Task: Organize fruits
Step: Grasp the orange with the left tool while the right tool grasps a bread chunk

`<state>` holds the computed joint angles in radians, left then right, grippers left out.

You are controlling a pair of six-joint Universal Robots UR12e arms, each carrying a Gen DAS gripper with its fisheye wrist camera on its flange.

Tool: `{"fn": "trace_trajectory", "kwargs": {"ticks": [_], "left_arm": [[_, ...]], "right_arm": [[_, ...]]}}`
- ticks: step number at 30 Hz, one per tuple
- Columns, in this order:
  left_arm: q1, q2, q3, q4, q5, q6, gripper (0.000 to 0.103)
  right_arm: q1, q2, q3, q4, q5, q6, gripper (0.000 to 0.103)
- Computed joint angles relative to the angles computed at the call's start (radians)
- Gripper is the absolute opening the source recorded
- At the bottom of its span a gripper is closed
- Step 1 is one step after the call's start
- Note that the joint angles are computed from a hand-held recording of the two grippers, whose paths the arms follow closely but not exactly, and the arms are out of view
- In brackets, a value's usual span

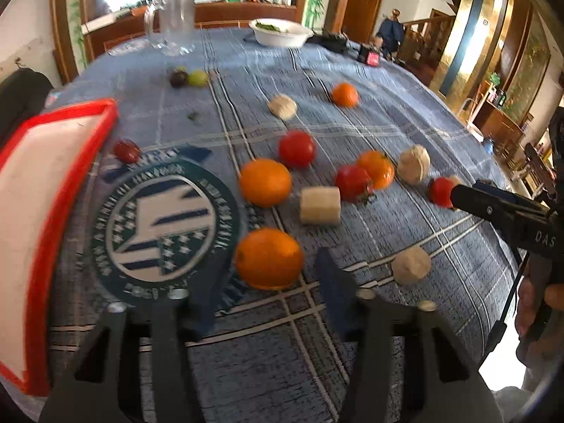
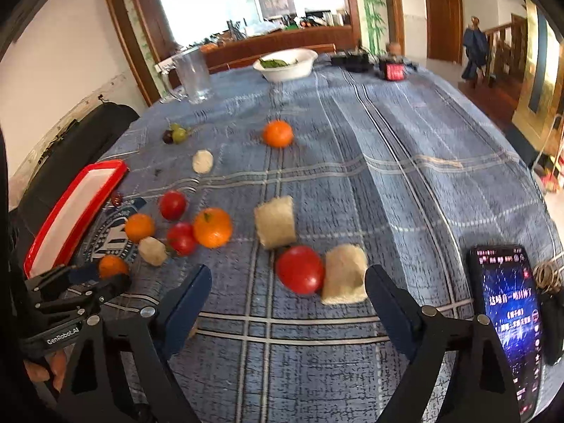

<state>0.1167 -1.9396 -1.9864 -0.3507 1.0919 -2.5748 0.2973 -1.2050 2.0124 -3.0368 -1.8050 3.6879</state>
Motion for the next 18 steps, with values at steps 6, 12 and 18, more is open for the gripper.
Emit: {"fn": "trace_trajectory", "kwargs": {"ticks": [6, 12, 18], "left_arm": [[0.002, 0.001, -0.013, 0.031, 0.000, 0.023, 0.033], [0.003, -0.001, -0.005, 0.020, -0.004, 0.020, 0.033], [0.004, -0.003, -0.003, 0.015, -0.011, 0.023, 0.033]], "right_arm": [[-0.019, 0.003, -0.013, 0.010, 0.025, -0.024, 0.080], [-0.030, 0.035, -0.087, 0.093, 0.058, -0.128, 0.060], [-0.039, 0.063, -0.121, 0.143, 0.095, -0.140, 0.029]]}}
